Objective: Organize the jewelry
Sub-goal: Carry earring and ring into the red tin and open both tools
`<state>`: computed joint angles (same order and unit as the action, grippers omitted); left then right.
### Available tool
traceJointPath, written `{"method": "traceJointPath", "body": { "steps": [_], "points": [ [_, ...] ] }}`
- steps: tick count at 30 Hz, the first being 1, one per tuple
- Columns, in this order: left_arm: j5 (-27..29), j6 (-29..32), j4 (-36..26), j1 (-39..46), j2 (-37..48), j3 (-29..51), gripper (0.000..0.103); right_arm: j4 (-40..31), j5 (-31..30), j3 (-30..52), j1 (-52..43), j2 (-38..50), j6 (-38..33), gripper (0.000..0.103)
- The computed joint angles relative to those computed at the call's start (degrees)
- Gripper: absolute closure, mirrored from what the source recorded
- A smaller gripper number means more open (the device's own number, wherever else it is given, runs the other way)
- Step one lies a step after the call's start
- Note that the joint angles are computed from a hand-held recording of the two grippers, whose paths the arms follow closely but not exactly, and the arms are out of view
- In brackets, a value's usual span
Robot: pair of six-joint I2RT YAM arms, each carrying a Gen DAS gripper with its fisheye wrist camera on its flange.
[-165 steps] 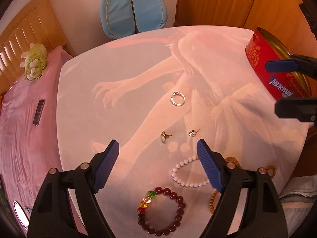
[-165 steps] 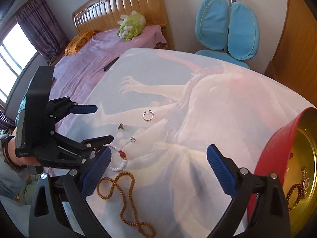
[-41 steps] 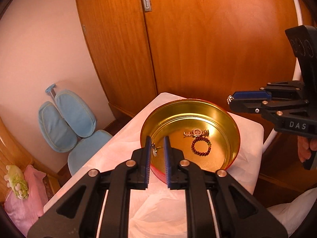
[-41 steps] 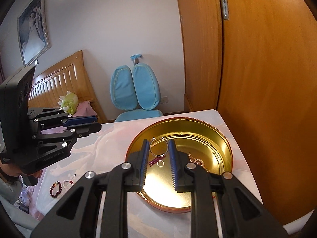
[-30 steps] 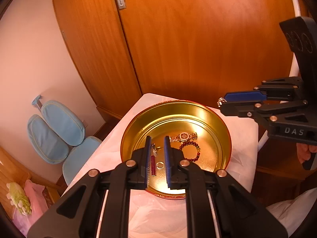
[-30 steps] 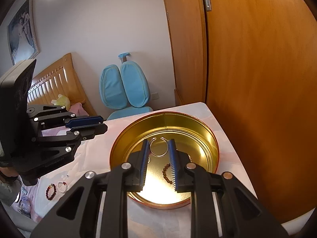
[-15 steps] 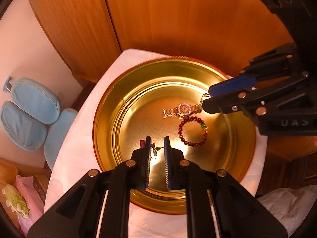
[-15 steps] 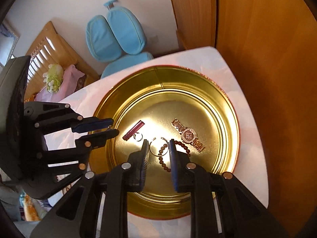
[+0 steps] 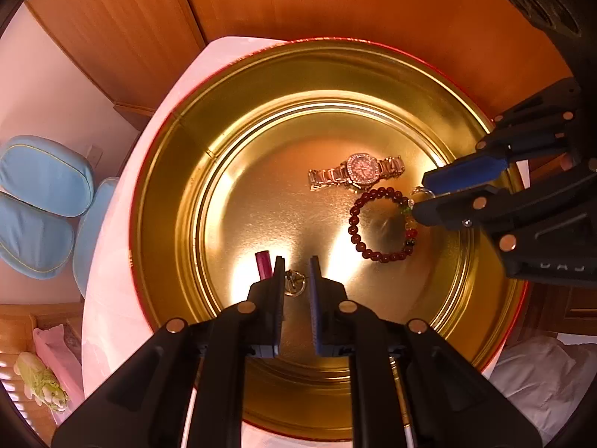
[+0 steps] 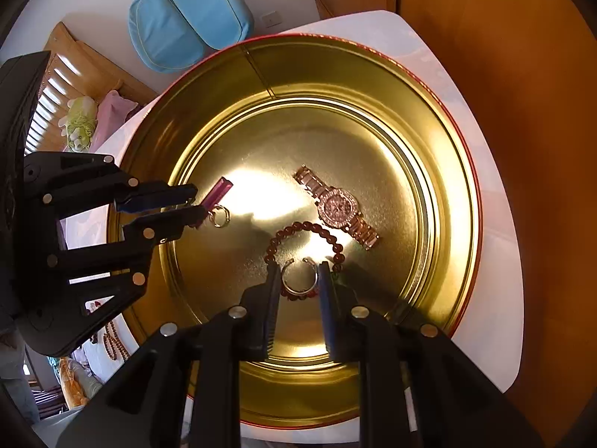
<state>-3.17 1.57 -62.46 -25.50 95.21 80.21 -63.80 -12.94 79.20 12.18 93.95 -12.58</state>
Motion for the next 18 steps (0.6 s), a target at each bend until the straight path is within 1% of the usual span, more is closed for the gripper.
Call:
{"method": "traceJointPath", "body": {
  "steps": [4, 15, 18],
  "points": [
    [0.95, -0.77, 0.63, -0.35, 1.54, -0.32, 0.090, 0.52, 0.40, -0.72, -0.24, 0.87, -0.56, 0.081],
    [0.39, 0.62, 1.39, 1.20, 3.74, -0.74, 0.090, 1.43, -0.15, -1.43, 0.63, 2.85, -1.34, 0.081],
    [0.16, 0.23, 1.73, 0.96, 5.33, 0.25, 0.090, 1.75, -0.33, -1.29, 0.88, 3.24, -1.31, 0.081]
  ]
}}
